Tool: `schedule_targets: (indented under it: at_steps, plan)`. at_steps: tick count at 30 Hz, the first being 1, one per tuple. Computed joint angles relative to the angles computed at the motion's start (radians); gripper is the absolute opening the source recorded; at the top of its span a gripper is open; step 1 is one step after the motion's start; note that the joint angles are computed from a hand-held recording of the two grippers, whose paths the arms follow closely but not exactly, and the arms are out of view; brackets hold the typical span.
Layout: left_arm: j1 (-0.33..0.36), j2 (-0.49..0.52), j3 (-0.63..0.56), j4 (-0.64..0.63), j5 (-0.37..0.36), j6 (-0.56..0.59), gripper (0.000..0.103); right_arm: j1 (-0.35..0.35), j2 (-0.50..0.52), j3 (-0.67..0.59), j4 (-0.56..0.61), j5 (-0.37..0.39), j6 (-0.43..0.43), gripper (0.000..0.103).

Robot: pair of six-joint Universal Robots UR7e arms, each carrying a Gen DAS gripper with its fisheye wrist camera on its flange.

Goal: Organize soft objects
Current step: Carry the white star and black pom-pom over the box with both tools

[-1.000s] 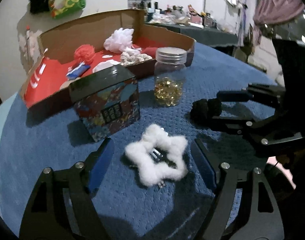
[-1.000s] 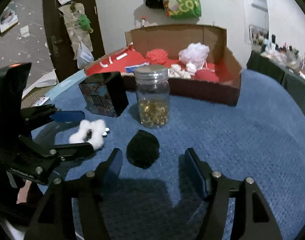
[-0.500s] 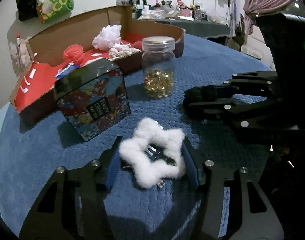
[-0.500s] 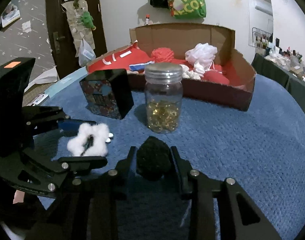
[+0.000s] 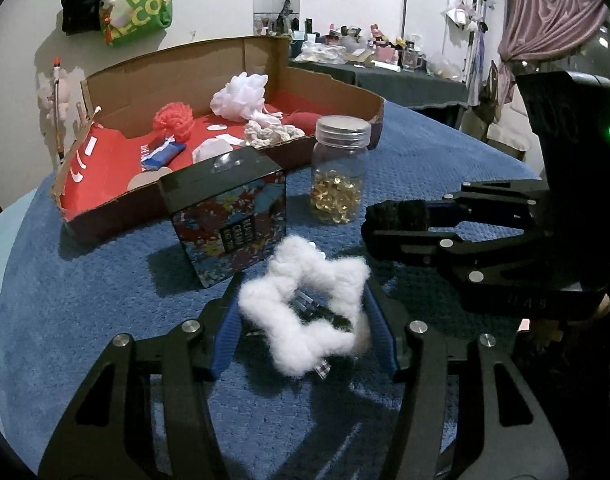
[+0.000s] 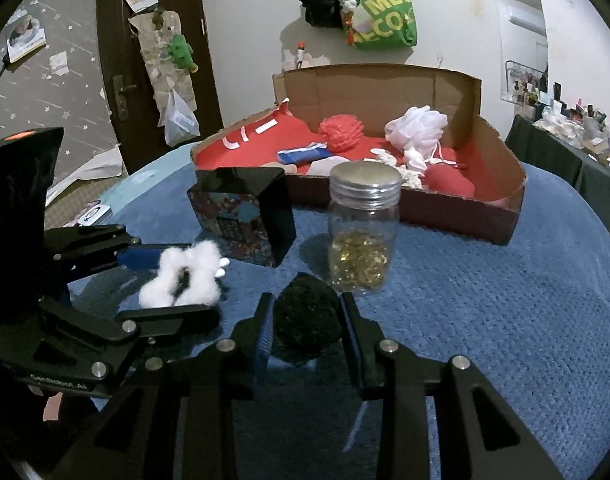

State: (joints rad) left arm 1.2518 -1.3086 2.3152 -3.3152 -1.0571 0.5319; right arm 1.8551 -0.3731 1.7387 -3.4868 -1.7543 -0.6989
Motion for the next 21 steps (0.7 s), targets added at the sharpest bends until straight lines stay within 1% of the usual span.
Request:
schedule_targets:
  at_steps: [9,16,21]
  plan:
    - [0.002,0.001,-0.005,0.005,0.001,-0.007,0.054,0.001,-0.002,0.008,-0.002,-0.004,-0.001,0.034]
    - [0.015,-0.023,-0.014,0.035,0.033,-0.015,0.054,-0.002,-0.008,0.017,-0.012,-0.025,-0.004,0.034]
    - [0.037,-0.059,-0.032,0.077,0.062,-0.025,0.054,-0.013,-0.033,0.031,-0.022,-0.06,0.014,0.034]
